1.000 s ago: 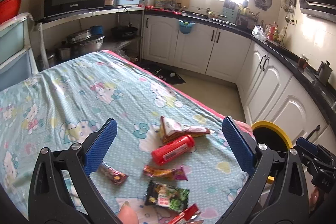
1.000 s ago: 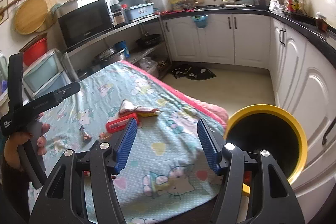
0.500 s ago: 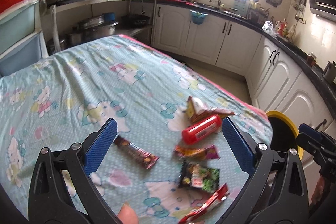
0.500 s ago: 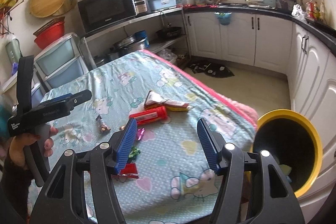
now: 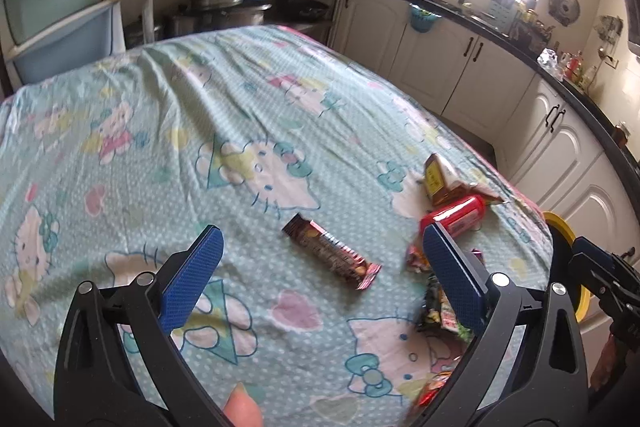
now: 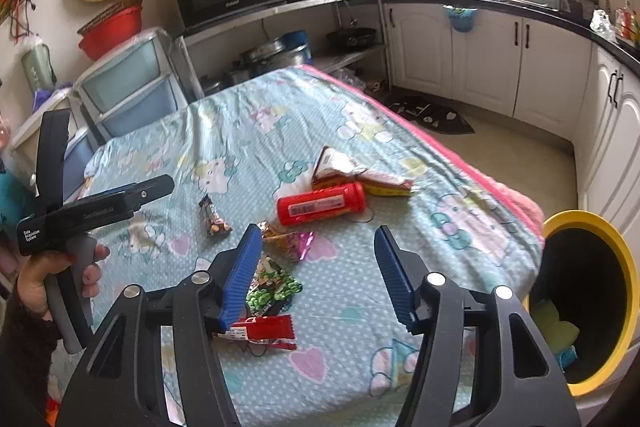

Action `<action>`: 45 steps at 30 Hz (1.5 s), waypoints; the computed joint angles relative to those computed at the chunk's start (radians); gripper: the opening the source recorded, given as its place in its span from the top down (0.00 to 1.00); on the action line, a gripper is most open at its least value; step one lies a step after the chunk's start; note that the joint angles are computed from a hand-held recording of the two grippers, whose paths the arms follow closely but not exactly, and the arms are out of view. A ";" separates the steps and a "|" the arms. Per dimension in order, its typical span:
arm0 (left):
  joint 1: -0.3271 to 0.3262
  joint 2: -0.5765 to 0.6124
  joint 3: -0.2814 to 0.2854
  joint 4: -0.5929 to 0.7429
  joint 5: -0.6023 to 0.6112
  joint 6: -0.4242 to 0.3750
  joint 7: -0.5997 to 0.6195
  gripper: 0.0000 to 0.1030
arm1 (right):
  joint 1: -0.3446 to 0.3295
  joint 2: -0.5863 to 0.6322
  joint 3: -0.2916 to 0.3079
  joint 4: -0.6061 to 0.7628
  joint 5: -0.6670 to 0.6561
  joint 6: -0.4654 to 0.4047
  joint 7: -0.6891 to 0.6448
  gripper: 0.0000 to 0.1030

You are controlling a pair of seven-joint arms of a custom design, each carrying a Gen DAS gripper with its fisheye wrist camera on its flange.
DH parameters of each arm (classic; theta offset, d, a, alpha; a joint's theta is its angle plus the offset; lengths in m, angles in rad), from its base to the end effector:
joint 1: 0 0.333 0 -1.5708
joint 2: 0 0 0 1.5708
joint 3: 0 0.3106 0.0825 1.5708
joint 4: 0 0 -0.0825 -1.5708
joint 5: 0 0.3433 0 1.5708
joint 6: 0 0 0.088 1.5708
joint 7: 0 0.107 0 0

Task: Collect trash
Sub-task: 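Move both open tools back over the chocolate bar and snack packets, then grasp the brown chocolate bar with the left tool while the right tool grasps a snack packet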

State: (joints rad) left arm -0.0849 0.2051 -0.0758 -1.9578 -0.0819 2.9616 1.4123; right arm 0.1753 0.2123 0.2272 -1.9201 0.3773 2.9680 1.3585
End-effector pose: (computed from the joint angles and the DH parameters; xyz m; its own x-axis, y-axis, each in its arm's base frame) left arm 0.6063 -0.0893 0.4856 -0.0006 -0.9809 0.1947 -0.7101 -0.1367 -0.6907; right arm 0.5803 0.2079 0.4976 0.3252 -0.9225 -0.2078 -0.6808 -0.0759 -0.7286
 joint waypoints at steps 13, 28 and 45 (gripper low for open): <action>0.090 0.086 -0.105 0.078 -0.314 -0.119 0.206 0.35 | 0.010 0.152 0.018 0.150 -0.054 -0.123 0.026 0.58; 0.045 0.192 -0.070 0.226 -0.304 -0.216 0.128 0.45 | -0.023 0.257 0.058 0.284 0.021 -0.231 0.028 0.70; -0.009 0.195 -0.003 0.201 -0.063 -0.166 -0.010 0.81 | -0.011 0.241 0.047 0.249 0.023 -0.175 0.022 0.86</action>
State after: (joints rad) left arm -0.0935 0.3998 -0.0783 -1.7563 -0.1451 2.7957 1.4028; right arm 0.1642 0.4530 0.2745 -1.6707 0.4001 2.7927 1.3808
